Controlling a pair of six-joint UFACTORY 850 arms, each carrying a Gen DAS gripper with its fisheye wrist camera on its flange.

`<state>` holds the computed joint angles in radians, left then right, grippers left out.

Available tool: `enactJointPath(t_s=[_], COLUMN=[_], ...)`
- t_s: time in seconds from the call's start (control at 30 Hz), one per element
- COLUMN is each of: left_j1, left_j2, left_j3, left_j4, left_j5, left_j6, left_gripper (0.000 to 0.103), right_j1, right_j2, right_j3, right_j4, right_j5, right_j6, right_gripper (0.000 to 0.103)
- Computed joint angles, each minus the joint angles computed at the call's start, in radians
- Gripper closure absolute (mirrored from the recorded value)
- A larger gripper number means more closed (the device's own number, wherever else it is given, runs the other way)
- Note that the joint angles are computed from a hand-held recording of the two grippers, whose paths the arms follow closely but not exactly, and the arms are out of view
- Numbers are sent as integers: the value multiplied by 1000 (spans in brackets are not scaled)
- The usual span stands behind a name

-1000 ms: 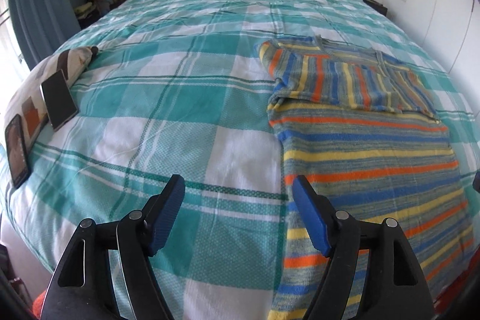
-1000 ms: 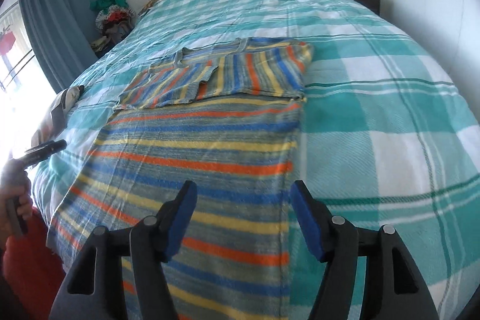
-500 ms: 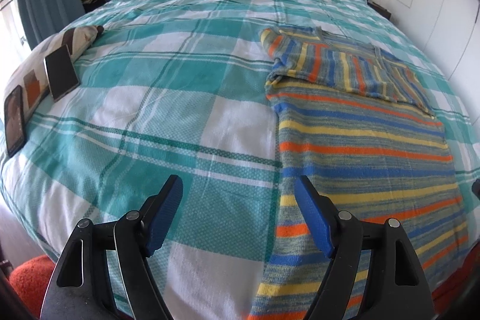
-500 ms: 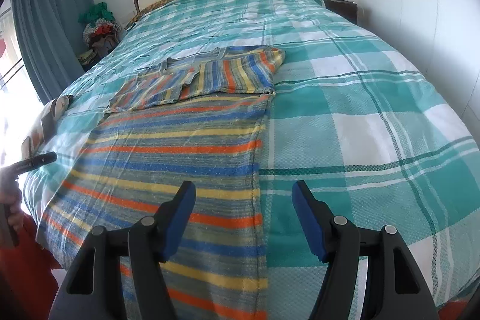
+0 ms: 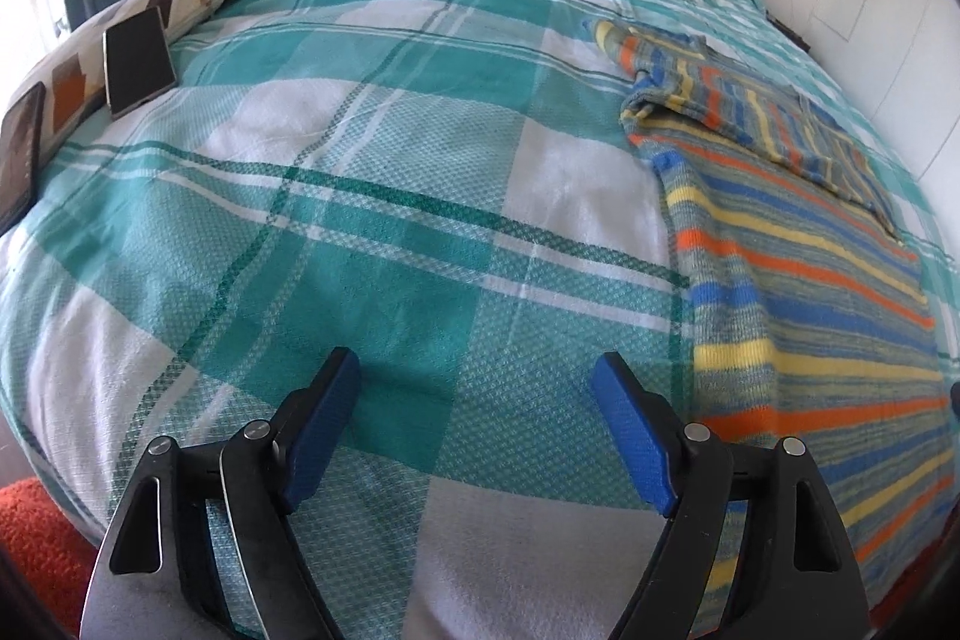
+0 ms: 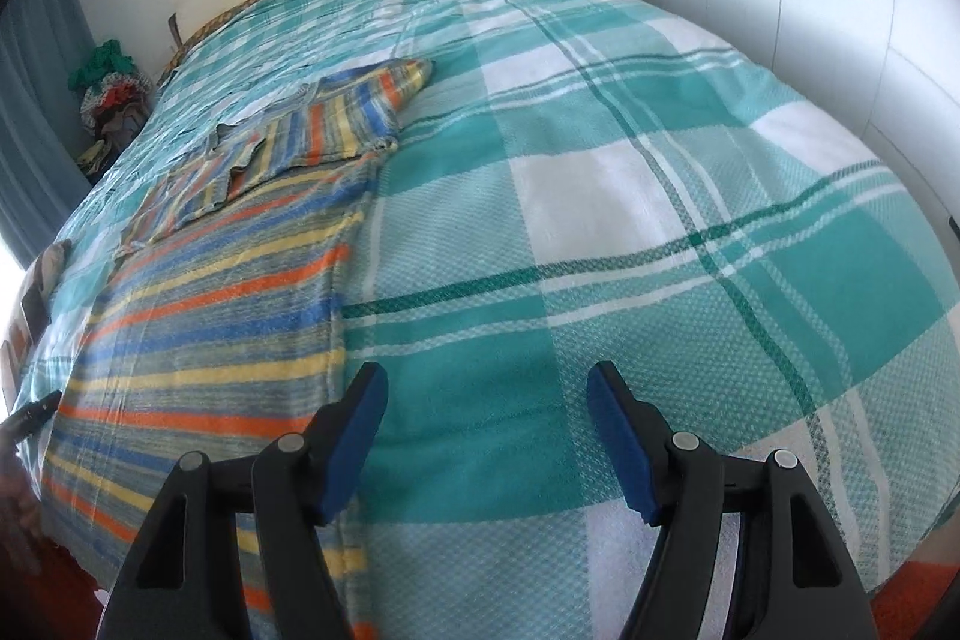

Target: Fold small clothes

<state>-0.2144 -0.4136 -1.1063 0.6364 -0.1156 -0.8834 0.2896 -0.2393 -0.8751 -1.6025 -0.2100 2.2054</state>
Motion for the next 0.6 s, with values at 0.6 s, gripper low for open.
enactJointPath(t_s=[0.6], left_j1=[1], left_j2=[-17], left_j3=[-13], left_j4=[-188], left_j5=[-4], left_j6=[202], left_gripper=[12], right_j1=[1], right_j2=[-7], right_j3=[11], right_j4=[-174], right_j5=[9], right_j6=[182], right_gripper=[27])
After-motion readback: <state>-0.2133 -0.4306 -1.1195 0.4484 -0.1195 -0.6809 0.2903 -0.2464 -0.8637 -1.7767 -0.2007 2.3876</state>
